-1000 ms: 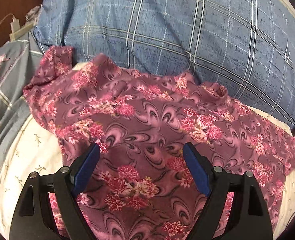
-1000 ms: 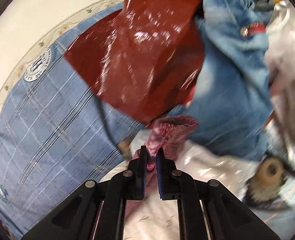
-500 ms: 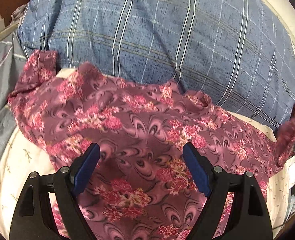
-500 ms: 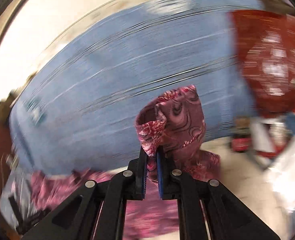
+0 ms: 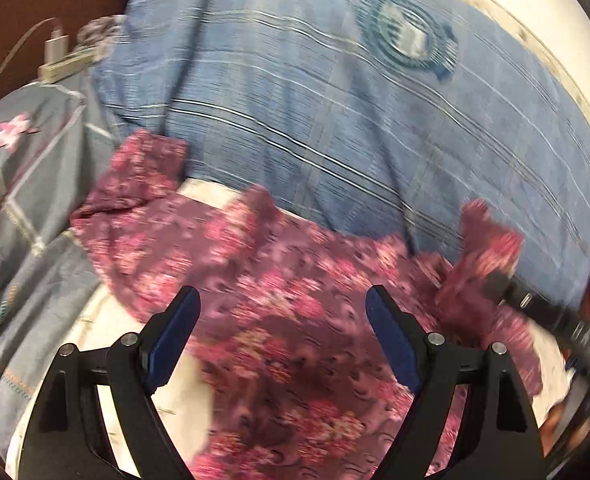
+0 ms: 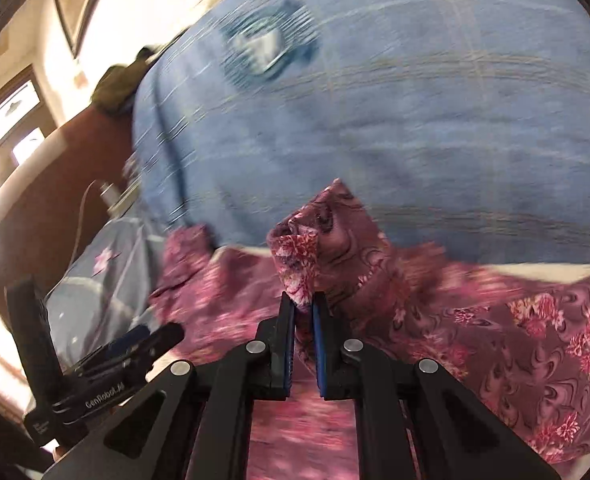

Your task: Fold small clothes

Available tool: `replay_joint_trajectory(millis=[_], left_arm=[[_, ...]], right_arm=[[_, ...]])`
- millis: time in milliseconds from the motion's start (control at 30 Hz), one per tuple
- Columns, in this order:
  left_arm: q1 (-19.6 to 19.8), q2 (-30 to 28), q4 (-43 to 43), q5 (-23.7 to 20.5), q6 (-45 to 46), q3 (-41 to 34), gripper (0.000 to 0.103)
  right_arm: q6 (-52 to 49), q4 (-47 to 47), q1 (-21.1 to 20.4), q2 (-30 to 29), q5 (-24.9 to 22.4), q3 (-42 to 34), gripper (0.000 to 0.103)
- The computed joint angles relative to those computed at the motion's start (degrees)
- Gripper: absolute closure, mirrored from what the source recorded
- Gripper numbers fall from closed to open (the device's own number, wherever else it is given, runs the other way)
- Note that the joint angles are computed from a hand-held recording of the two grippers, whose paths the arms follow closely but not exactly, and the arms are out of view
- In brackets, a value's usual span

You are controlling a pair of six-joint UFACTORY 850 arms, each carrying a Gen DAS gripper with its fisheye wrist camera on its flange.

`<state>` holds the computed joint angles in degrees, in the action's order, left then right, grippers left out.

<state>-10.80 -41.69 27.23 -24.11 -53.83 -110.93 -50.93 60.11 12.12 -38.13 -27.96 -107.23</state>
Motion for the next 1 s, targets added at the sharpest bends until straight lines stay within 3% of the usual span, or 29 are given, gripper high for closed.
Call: replay_joint_trajectory(millis=[67, 133, 200, 267, 367, 433, 500, 667, 733, 767, 800, 833, 1000], left_arm=[[0.9, 0.96, 1.33, 0.43, -3.32, 1.26, 0.018], [1.73, 1.4, -0.67, 1.0, -3.07, 1.98, 0.018], [2.63, 1.18, -7.37, 1.56, 1.92, 1.95, 0.018], [3.13, 0.27, -15.48, 0.93, 9.26, 0.9, 0.018], [3.28, -1.91, -29.29, -2.47, 22.59, -2.05, 0.018], [3.18, -3.62, -38.03, -5.7, 30.37, -4.29, 0.018], [2.88, -5.47, -43.99, -9.54, 35.05, -6.8, 0.018], [1.03, -11.17, -48.63, -19.58, 37.61, -14.54, 0.018], [0.59, -12.12, -51.69, -17.74, 39.14, -14.53, 0.02], [0.14, -10.95, -50.1, -13.23, 37.79, -12.34, 0.029], [-0.02, -10.67, -49.41, -10.81, 37.54, -11.64, 0.067], [0.11, -11.14, -50.32, -10.47, 38.55, -12.22, 0.096], [1.18, -9.67, -56.68, -5.69, 41.35, -9.07, 0.097]], right_arm=[[1.81, -0.81, 1.29, -1.49, -1.33, -1.47, 0.094], [8.77, -6.06, 2.58, -4.05, -4.06, -4.07, 0.085], [19.23, -15.67, 3.54, -6.98, -8.35, -7.73, 0.082], [20.95, -17.31, 3.62, -6.07, -9.48, -5.63, 0.082], [12.21, -7.76, 1.23, 0.33, -7.01, 3.62, 0.077], [6.47, -0.14, -1.5, 5.05, -5.57, 10.4, 0.064], [5.21, 2.62, -4.08, 8.77, -3.7, 15.69, 0.063], [1.39, 17.62, -12.3, 15.09, -2.42, 27.3, 0.063], [-0.23, 23.71, -14.88, 15.97, -2.85, 30.29, 0.063], [-0.08, 25.61, -15.92, 15.86, -3.33, 30.96, 0.063], [0.17, 27.46, -16.87, 15.49, -4.21, 31.36, 0.063], [0.18, 29.35, -17.63, 14.82, -5.37, 31.34, 0.063], [-1.95, 38.62, -19.46, 10.28, -8.59, 28.5, 0.063]])
